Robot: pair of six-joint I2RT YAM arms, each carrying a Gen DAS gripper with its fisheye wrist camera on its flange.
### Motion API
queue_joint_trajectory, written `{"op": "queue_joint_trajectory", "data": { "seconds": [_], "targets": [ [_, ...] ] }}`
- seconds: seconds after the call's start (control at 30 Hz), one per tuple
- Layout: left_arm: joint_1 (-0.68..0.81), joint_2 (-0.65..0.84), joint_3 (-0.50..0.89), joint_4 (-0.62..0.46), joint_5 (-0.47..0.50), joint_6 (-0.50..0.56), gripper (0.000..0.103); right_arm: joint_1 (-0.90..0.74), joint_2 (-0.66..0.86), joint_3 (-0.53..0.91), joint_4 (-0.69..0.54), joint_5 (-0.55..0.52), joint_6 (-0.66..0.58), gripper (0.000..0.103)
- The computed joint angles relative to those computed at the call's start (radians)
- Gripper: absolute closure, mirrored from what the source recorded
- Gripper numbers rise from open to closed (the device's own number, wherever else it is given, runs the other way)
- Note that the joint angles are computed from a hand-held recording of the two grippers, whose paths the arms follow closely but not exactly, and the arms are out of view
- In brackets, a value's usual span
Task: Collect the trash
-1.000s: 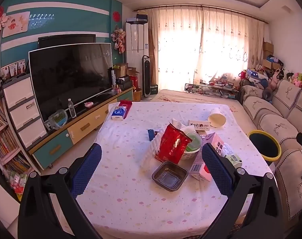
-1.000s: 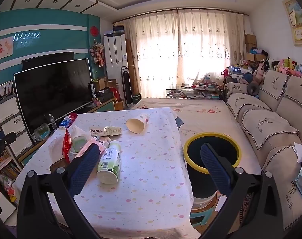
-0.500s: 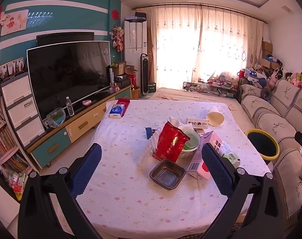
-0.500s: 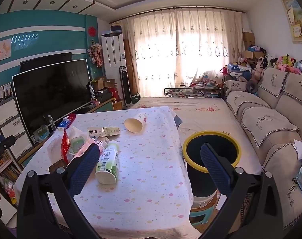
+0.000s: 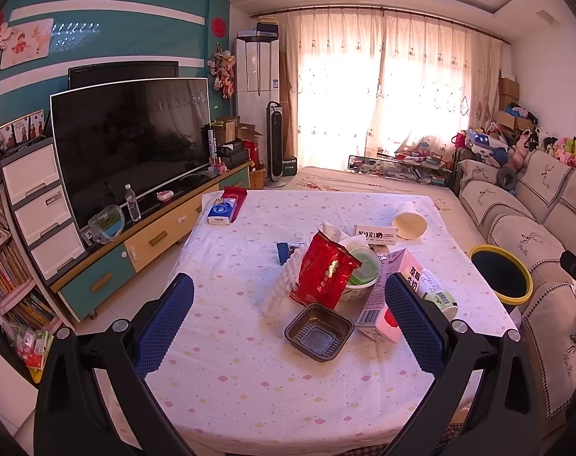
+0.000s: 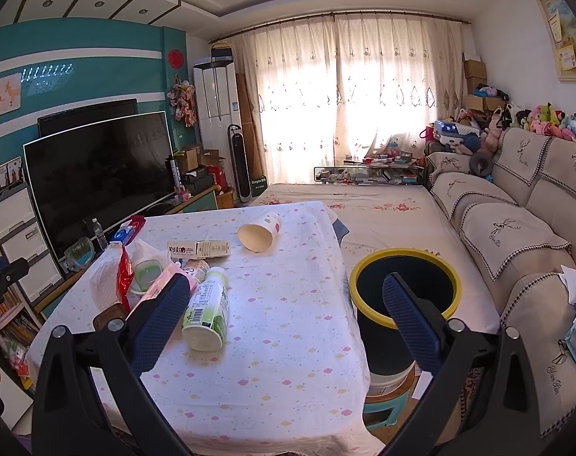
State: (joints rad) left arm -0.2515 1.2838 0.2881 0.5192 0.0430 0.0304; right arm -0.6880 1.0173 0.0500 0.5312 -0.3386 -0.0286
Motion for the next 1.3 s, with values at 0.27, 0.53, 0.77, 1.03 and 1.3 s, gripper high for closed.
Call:
{"op": "queue_joint_trajectory", "data": {
  "seconds": [0.27,0.53,0.77,1.03,1.3],
  "targets": [
    [0.008,-0.007,0.005,-0.018,0.013,0.004,0.004,0.002,-0.004,0.000,-0.004,0.001,0.001,0.006],
    [0.004,-0.004,0.005,-0.018,0.011,0.005,0.004,0.010,0.006,0.001,0.003,0.011,0.004,0.006],
    [-0.001,0.003,0.005,-0.015,0.009,0.005,0.004,0.013,0.030,0.000,0.025,0.012,0.007,0.006],
    [-0.005,0.011,0.005,-0.008,0.007,0.003,0.004,0.012,0.033,0.000,0.028,0.011,0.007,0.006],
    [-0.006,0.014,0.007,-0.011,0.007,0.002,0.004,0.012,0.034,-0.001,0.030,0.011,0.010,0.006]
  ]
}}
